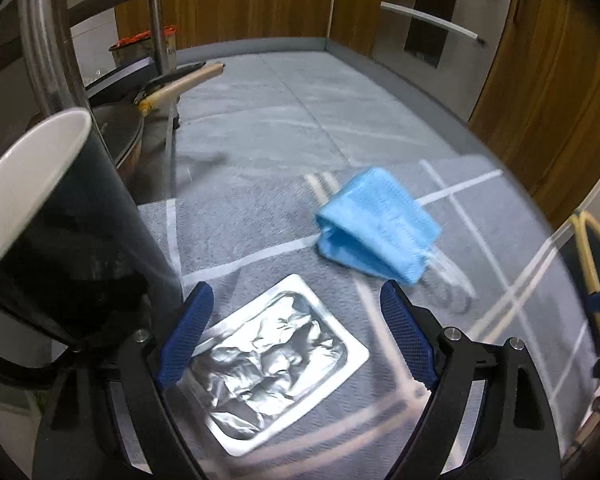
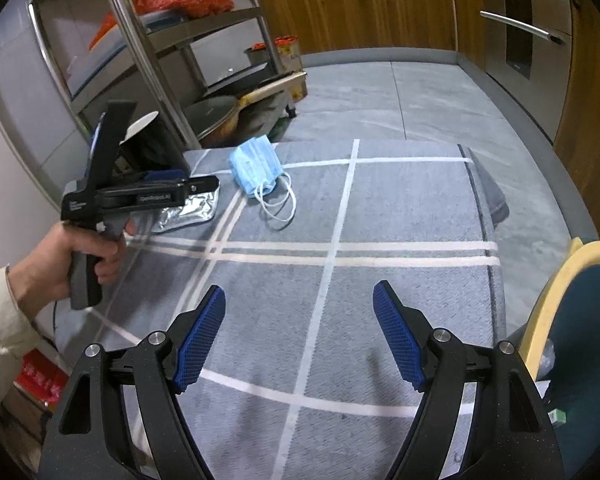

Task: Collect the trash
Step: 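Move both grippers back to the table toward the large foil tray and blue mask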

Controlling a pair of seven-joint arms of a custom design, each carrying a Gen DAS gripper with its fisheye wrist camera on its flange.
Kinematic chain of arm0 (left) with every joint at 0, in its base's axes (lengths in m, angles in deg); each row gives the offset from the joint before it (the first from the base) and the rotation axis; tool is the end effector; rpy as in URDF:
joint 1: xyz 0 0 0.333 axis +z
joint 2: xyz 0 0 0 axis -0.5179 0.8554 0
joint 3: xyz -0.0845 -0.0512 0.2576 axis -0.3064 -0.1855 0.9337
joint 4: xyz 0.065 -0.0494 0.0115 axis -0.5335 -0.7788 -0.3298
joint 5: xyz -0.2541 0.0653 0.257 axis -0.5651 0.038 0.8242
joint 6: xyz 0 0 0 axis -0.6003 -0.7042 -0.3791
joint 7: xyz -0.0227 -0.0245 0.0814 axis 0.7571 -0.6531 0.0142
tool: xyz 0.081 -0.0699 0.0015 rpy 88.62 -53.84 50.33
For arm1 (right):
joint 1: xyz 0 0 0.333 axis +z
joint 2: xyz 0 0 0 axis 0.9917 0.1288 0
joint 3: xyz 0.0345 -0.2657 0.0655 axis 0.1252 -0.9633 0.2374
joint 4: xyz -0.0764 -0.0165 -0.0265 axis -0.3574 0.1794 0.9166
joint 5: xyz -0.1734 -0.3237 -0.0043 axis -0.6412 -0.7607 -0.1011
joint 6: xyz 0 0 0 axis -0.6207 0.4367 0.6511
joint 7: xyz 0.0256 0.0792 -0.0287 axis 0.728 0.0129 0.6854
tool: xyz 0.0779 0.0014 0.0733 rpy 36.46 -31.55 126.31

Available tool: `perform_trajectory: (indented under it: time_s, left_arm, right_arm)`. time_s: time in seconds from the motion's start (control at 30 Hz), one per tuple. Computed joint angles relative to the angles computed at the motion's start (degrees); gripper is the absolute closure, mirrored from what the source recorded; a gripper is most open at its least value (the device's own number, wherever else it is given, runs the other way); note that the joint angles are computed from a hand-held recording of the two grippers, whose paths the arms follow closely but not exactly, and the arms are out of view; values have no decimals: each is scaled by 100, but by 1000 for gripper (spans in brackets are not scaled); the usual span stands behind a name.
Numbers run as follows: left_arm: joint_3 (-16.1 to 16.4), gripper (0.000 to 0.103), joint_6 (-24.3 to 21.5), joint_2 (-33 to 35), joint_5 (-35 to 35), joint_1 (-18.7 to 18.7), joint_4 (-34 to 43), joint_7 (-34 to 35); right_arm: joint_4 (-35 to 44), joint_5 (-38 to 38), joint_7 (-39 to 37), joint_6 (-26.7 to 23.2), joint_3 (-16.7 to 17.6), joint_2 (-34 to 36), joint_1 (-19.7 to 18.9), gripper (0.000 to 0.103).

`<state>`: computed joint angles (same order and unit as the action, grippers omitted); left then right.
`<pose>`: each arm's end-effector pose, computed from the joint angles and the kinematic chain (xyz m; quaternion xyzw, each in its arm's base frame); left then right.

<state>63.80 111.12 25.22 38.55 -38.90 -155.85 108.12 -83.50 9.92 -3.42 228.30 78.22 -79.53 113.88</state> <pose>0.5054 -0.1401 0.3405 -0.6615 0.6818 -0.2423 0.1970 0.4289 0.2921 0.4036 -0.7919 0.4950 -0.0746 0.3496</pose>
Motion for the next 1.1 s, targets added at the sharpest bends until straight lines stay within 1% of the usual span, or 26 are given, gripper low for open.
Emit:
perform_trajectory:
  time_s: [0.1,0.13,0.2,0.33,0.37,0.43,0.5,0.57,0.6,0.63,0.67,0.77,0.8,0.97,1.1]
  left_arm:
    - [-211,18,-217,105,-799,114,24,887]
    - [-209,18,-285,125,-896,97,38,1026]
    - [-105,17,-326,91,-725,11,-10,975]
    - [-247,15,-314,-67,-1315,94,-218,1521]
    - [-261,14,-314,-127,-1347,91,-291,1566]
    - [-288,14,-306,-273,-1269,82,-464,1484]
    - [-373,14,-303,-435,-1370,117,-651,1495]
    - [-491,14,-346,-598,-1683,133,-815,1652]
    - [-535,14,-348,-657,-1927,130,-884,1817]
    - [-569,14,-385,-776,-2214,107,-997,2023]
    - [-614,14,-419,-851,-2342,118,-1069,2113]
    - [-681,14,-527,-1067,-2764,115,-1260,2435]
    - [-702,14,-535,-1120,-2860,130,-1317,2511]
    - [-827,14,-512,-1211,-3050,253,-1419,2619]
    - [-974,15,-550,-1118,-2697,445,-1310,2344]
  right_arm:
    - [153,-91,-24,-67,-1,118,-60,26]
    - [238,-176,4,-82,15,186,-93,26]
    - [380,-216,-37,-112,69,296,-157,26]
    - [909,-634,19,-205,233,707,-310,26]
    - [1043,-726,43,-239,290,815,-366,26]
    - [1502,-1037,187,-398,376,1187,-458,26]
    - [1868,-1317,357,-500,454,1496,-531,26]
    - [2402,-1643,519,-686,517,1923,-575,26]
    - [2564,-1776,596,-744,552,2056,-600,26]
    - [2887,-1961,709,-889,562,2307,-597,26]
    - [3089,-2095,806,-986,590,2460,-614,26]
    - [3775,-2612,1143,-1296,582,2966,-558,26]
    - [4020,-2818,1268,-1395,532,3138,-494,26]
    - [5149,-3371,1661,-1884,468,3876,-349,26]
    - [5811,-3665,1743,-2213,411,4287,-215,26]
